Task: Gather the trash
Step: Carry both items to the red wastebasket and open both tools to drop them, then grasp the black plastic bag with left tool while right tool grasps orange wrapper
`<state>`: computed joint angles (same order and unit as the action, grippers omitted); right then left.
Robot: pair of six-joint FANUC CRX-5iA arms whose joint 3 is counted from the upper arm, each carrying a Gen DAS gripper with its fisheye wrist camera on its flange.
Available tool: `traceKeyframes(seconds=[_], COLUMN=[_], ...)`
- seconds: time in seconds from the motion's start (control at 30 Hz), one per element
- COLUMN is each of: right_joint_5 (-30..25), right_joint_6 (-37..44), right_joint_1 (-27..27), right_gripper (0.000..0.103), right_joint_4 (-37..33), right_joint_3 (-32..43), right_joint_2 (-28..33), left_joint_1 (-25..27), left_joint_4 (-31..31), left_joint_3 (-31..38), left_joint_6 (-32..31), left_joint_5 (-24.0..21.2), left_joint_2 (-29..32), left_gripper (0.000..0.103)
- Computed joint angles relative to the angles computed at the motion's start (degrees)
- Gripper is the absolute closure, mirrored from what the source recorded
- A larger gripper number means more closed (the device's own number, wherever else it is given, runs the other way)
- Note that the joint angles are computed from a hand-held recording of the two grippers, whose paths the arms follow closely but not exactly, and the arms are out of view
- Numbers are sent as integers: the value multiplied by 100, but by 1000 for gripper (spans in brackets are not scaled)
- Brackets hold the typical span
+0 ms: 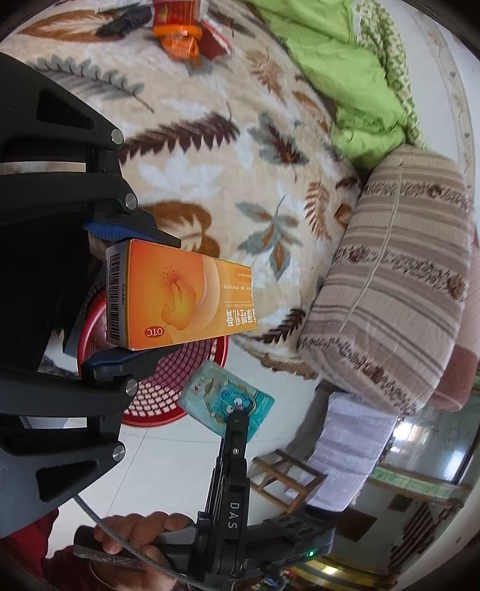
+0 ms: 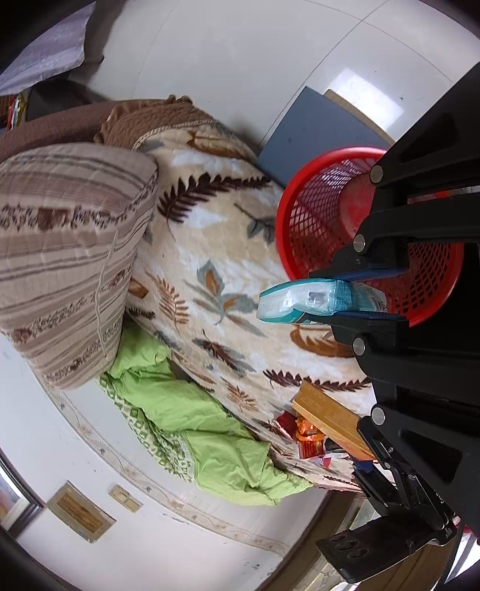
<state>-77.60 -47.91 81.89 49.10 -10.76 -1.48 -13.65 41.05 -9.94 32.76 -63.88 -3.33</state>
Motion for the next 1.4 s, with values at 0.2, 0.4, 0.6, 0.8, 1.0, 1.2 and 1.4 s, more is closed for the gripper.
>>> traceKeyframes(seconds=[0.2,0.4,0.6,0.8,1.0,1.2,1.4], right_joint_5=[-56,-159,-425,-45,812,1497,1891], right_joint_6=[-232,-237,-135,270,1153,2391,3874], right_joint_1=[105,129,146,-86,-516,-939,-1276], right_gripper=[89,85,73,72,69,65,62], right_joint_4=[-119,-339,-299,-138,-107,-304,-941], right_joint_3=[-201,-196,-62,91,554,1414,2608], right_joint_2=[-112,-140,-71,76,531,1248,2108], left_joint_1=[-360,-516,-363,0,609,1326,2090], left_joint_4=[-284,-348,-268,-206,-96,-60,-271], left_joint_3=[177,229,198,25,-110,-271,-314], left_joint_6=[124,280,384,434,582,742,1170], left_joint_5=[-32,73,66,281,347,469,685], left_joint_2=[211,307,260,65,-94,-211,-133], left_gripper=[58,42,42,42,41,41,41])
